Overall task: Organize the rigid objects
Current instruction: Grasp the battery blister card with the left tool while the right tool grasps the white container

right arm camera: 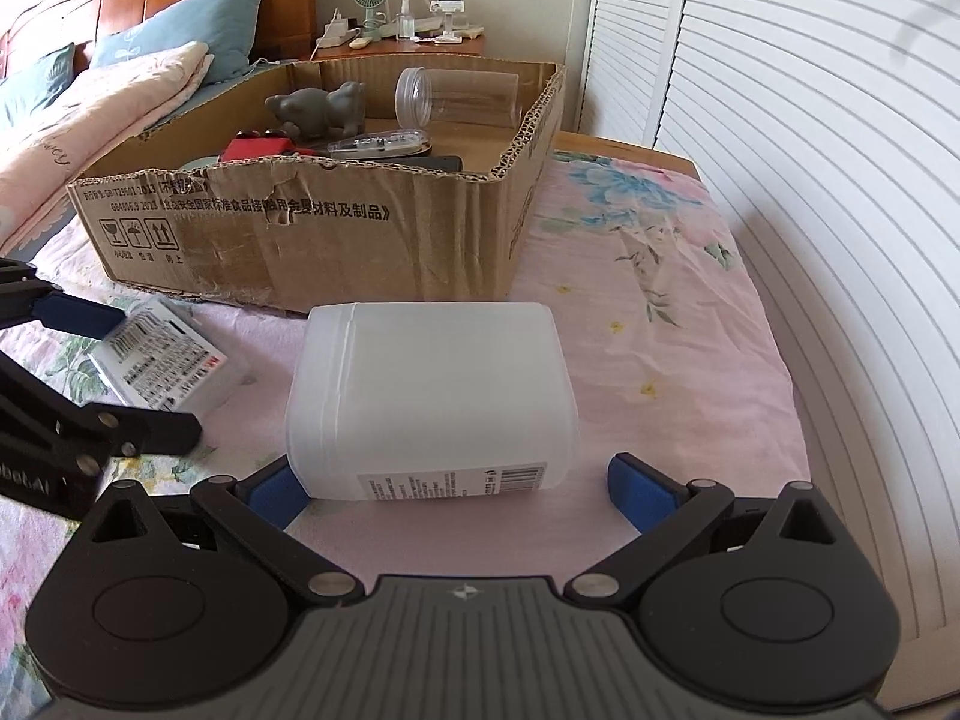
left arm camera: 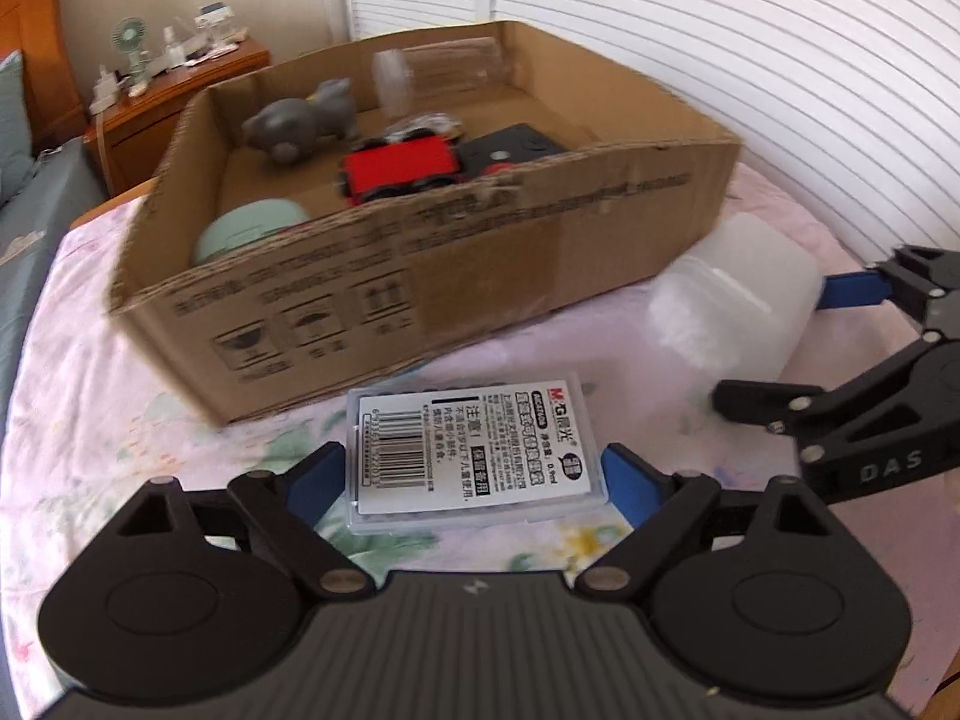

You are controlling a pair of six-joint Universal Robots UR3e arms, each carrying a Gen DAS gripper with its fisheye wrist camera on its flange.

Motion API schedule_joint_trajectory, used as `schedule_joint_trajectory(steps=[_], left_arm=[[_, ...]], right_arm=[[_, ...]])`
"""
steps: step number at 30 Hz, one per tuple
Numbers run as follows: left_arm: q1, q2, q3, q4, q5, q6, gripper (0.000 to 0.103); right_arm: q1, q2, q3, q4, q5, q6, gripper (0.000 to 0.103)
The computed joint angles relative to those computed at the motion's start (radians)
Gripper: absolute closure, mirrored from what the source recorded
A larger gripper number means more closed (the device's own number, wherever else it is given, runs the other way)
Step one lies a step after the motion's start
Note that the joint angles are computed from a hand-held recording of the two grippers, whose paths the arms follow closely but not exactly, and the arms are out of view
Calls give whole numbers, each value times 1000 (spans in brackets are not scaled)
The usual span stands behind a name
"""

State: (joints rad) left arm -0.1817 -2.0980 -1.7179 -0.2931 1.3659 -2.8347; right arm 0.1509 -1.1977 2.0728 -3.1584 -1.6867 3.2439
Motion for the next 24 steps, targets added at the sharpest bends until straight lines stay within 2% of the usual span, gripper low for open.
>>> schedule_joint_trajectory(steps=[5,9,14,24], left_arm=[[45,44,-52,-9,5,-5,12],[46,23,-16,-33,11,-50,7],[28,-18,31,-23,23,-78,7],[93,27,-27,-31,-1,-33,7]], right_arm=[[15,2,-20,29,-21,24,0],[28,16,-81,98,-23,32,0],[35,33,-146,172,-15,29,0],[28,39,-223,287,10,11,0]])
